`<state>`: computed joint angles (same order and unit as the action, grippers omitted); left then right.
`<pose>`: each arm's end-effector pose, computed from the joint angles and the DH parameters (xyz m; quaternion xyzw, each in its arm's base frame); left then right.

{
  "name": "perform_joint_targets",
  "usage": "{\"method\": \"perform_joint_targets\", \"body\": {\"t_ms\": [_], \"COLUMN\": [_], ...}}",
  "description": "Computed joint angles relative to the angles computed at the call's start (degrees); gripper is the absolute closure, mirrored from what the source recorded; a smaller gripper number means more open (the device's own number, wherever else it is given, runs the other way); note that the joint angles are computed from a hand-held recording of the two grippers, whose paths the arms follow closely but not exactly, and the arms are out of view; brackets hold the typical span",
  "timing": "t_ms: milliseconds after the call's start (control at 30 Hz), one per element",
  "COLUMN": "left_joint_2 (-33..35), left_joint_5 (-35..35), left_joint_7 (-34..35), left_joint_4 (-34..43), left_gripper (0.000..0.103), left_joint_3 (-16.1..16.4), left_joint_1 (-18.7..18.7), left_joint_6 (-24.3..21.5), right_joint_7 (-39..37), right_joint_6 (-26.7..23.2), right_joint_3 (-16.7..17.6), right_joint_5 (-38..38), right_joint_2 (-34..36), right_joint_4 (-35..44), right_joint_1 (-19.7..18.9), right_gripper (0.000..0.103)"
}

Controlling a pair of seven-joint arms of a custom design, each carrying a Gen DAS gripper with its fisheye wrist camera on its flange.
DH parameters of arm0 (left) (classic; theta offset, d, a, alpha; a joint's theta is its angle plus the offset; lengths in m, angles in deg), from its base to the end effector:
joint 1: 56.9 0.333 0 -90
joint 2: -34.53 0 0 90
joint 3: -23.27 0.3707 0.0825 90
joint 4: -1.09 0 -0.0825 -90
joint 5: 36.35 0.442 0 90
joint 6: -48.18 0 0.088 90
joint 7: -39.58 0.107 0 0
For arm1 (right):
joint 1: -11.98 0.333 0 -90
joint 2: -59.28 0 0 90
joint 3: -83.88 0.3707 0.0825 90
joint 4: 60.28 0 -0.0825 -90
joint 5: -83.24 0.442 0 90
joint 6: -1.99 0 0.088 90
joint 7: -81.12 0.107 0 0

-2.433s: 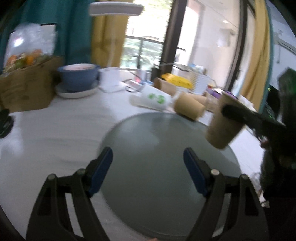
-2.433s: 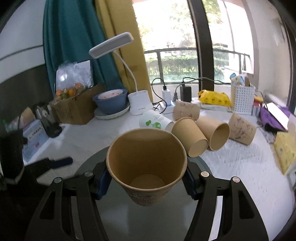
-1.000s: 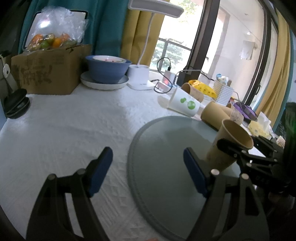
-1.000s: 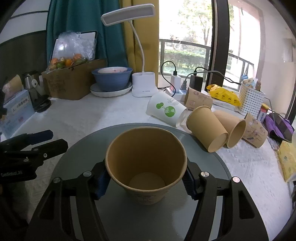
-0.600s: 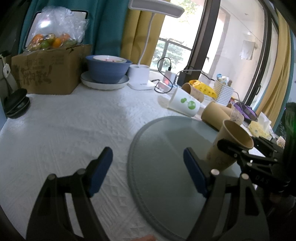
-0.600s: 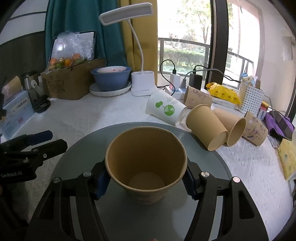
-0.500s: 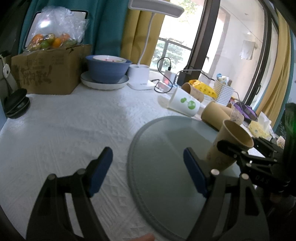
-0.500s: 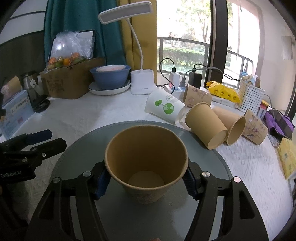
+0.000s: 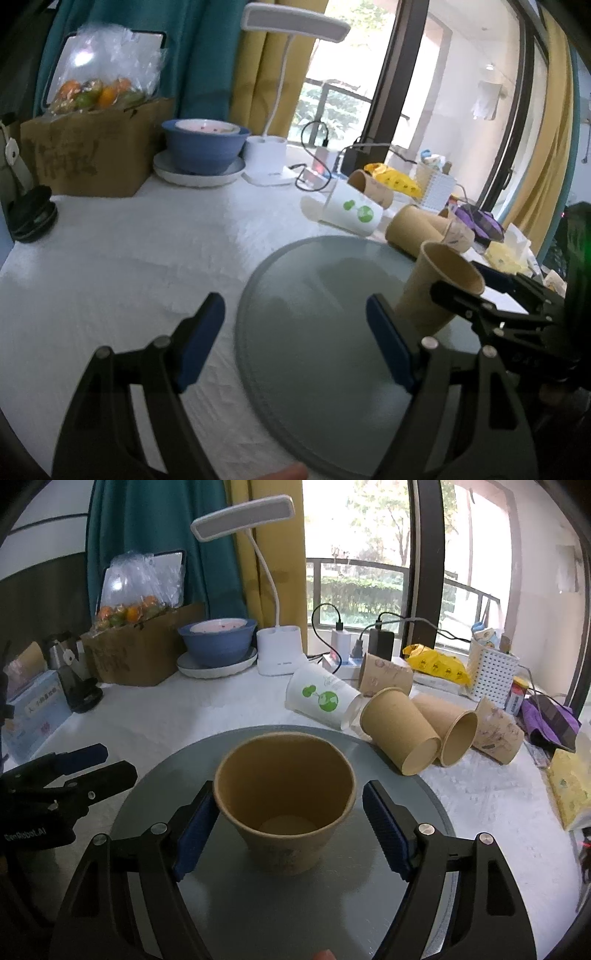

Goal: Flip cup upright

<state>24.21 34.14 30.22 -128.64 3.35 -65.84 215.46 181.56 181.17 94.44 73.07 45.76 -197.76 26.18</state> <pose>0.4587 -0.3293 0.5148 -0.6479 0.5909 -0.4146 0.2432 0.4854 0.2476 0.5414 -0.7496 0.4738 -0.2659 0.3780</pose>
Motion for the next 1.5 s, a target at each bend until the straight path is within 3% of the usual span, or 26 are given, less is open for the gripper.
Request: {"method": "perform_joint_targets", "body": {"t_ms": [167, 267, 433, 733, 1100, 1500], "left_joint_2": [-1.94, -2.88, -4.82, -8.06, -10.08, -9.68], "left_joint_5": [1.95, 1.47, 2.9, 12.56, 16.95, 19.22], "left_joint_7": [-1.31, -0.38, -1.11, -8.64, -10.48, -11.64], "left_joint_4": [0.08, 0.24, 0.64, 2.35, 3.32, 3.56], "left_gripper": [0.023, 0.022, 0.016, 0.016, 0.016, 0.016], "left_joint_3": [-0.9, -1.27, -2.54, -4.62, -5.22, -4.21], "left_joint_1": [0.1, -0.24, -0.04, -0.74, -3.86, -6.33], "left_joint_6": [-1.07, -2.17, -3.51, -7.44, -15.03, -17.45], "right_joint_7": [0.46, -0.67, -1.64, -0.12, 2.05, 2.42], "right_joint_6": [0.86, 1.62, 2.78, 3.41, 4.42, 4.52], "right_joint_3": [0.28, -1.16, -1.72, 1.65, 4.65, 4.7], "right_joint_5": [0.49, 1.85, 3.85, 4.56, 4.24, 4.09], "right_joint_2": [-2.43, -3.77, -6.8, -13.25, -18.63, -19.76], "right_joint_4": [-1.38, -2.31, -3.69, -5.58, -7.34, -8.06], "right_joint_1": [-0.31, 1.47, 2.05, -2.58, -8.08, -8.81], "right_gripper": [0.022, 0.022, 0.022, 0.021, 0.021, 0.021]}}
